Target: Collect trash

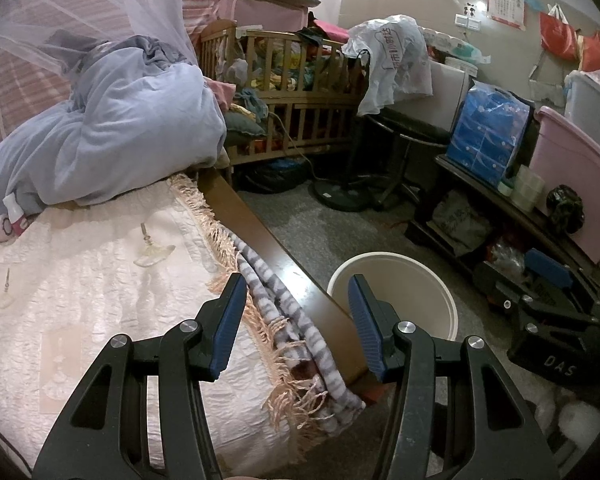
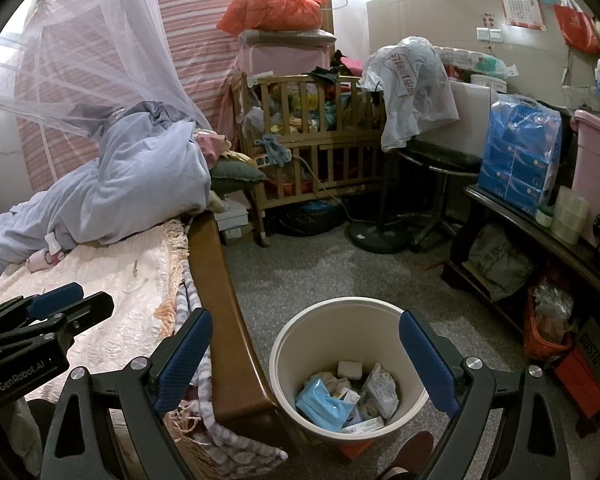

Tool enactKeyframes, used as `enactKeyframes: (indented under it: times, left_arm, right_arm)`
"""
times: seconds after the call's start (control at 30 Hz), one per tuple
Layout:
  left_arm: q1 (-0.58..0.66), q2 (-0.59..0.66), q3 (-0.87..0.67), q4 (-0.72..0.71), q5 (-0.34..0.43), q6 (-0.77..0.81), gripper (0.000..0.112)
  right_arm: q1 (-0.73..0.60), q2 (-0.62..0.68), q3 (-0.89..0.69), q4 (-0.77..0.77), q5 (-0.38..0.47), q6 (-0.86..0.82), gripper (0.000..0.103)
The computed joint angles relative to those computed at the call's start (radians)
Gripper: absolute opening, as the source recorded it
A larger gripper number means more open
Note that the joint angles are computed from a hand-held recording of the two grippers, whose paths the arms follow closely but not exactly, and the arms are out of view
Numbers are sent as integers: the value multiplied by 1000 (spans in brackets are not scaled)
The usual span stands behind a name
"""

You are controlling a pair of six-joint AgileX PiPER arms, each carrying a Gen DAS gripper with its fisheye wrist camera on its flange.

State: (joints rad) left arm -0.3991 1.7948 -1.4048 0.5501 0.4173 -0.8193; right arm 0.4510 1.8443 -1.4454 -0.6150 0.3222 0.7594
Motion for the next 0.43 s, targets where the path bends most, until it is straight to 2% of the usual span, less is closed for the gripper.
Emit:
enactKeyframes:
  times: [0.23,0.43]
  left_arm:
    - [8,3,-2,-38,-3,39,51]
    - [41,-11,25,-78,-9,73,51]
  right_arm:
    - [-4,-10,47,-48,-25,46,93]
    - [0,-9,55,-29,-29,21,94]
